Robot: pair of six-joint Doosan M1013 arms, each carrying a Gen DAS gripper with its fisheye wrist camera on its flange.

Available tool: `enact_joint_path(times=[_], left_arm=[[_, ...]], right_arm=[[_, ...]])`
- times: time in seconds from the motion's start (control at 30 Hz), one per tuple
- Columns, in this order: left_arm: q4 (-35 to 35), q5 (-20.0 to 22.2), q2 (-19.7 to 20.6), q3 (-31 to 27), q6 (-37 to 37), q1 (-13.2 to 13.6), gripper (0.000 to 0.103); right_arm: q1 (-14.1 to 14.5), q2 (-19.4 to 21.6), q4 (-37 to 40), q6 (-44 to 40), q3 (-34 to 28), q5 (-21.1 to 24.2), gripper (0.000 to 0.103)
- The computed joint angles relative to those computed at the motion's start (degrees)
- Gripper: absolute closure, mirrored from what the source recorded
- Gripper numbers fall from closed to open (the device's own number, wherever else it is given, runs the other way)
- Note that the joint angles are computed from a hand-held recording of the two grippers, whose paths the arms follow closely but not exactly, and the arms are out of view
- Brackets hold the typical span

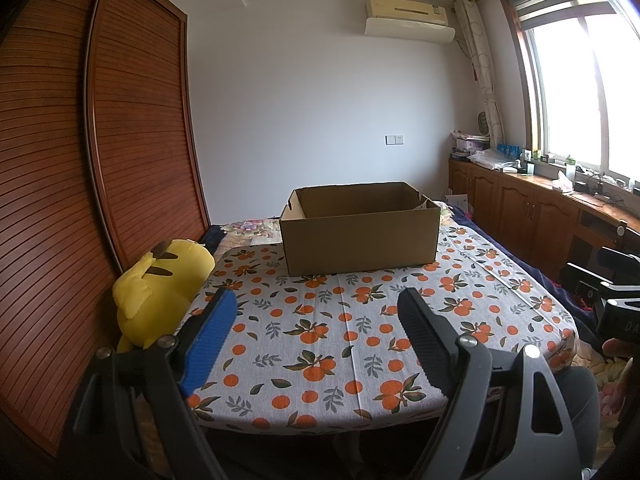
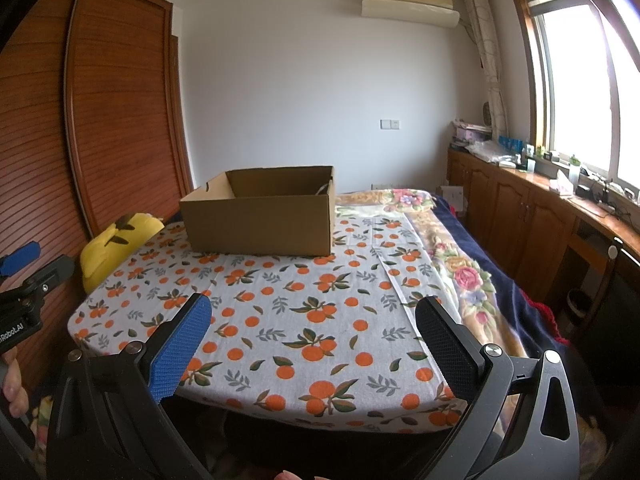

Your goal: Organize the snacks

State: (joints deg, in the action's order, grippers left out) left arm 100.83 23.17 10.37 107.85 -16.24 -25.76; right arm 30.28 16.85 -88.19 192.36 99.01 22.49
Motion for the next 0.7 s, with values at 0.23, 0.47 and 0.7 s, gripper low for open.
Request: enact_joint_path(times=[0.23, 0.47, 0.7], left_arm=[[0.2, 0.0, 0.0, 0.1, -0.2, 0.0, 0.020], [0.1, -0.1, 0.0, -0.1, 0.0, 0.1, 0.020], [0.0, -0.1, 0.0, 0.0, 0.1, 0.0, 0.020]], right_arm=[[0.0, 0.0, 0.0, 0.0, 0.0, 0.0, 0.000], [0.0, 0.0, -0.2, 0.2, 0.0, 0.0, 0.000], [0.0, 0.0, -0.3, 0.3, 0.1, -0.1, 0.000]])
